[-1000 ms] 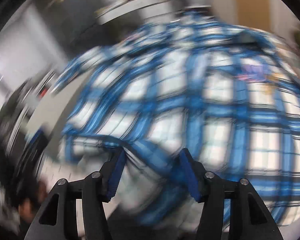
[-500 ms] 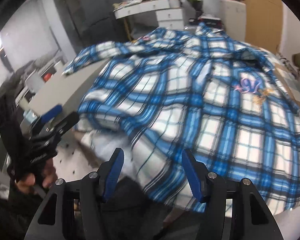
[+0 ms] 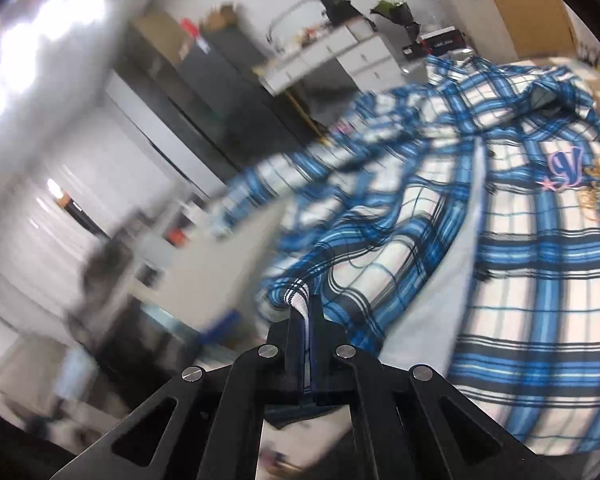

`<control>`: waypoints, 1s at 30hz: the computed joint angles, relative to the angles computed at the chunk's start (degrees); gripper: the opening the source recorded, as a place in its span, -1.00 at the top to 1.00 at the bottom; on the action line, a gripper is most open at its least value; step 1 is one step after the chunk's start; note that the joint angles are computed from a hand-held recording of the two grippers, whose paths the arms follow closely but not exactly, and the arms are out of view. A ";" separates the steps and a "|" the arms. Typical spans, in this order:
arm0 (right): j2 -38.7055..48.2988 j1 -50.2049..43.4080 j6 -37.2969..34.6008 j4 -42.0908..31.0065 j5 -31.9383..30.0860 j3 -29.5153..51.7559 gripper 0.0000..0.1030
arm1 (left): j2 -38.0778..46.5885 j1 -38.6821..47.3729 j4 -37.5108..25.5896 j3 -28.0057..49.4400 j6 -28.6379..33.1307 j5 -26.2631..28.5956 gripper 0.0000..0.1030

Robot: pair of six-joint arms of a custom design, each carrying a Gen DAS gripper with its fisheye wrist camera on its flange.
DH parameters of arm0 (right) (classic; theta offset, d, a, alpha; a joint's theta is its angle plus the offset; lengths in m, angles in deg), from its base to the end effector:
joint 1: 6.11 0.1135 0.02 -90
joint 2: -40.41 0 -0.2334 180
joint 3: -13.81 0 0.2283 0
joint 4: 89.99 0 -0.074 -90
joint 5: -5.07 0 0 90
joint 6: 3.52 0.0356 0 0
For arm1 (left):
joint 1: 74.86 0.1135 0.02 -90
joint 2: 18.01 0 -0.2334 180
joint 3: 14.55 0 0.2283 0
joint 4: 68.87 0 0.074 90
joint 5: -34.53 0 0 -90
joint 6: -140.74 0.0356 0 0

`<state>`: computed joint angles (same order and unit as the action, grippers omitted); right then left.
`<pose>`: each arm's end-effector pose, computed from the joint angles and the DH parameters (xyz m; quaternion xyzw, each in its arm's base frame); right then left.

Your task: Fold large clothes

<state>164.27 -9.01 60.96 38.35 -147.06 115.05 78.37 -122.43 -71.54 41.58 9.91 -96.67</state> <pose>0.3864 0.0119 0.1323 -0.2356 0.8182 0.4668 0.2390 0.2157 -0.2012 0.1293 -0.0898 0.8649 -0.0294 0.4929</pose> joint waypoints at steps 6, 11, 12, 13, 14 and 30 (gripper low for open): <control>4.12 -0.39 -2.04 -11.48 -5.53 8.73 0.99 | 9.78 1.07 -18.44 16.66 -6.00 -7.20 -0.98; 4.22 -0.71 -2.97 -13.50 -5.78 10.23 0.98 | 10.23 3.12 -26.19 21.27 -9.79 -9.90 -0.98; 4.36 -0.95 -2.86 -13.42 -5.82 10.53 0.98 | 10.34 3.34 -28.78 22.12 -11.27 -11.31 -0.98; 5.04 -1.34 -3.56 -14.72 -6.00 11.68 0.98 | 10.61 3.73 -33.11 23.54 -13.57 -13.06 -0.98; 5.29 -1.60 -3.58 -15.04 -6.22 12.02 0.98 | 10.80 4.16 -38.08 24.90 -16.54 -14.64 -0.98; 13.92 -1.79 -13.82 -28.12 -5.36 21.22 0.93 | -5.01 8.08 -38.09 11.43 -19.97 -11.58 -0.09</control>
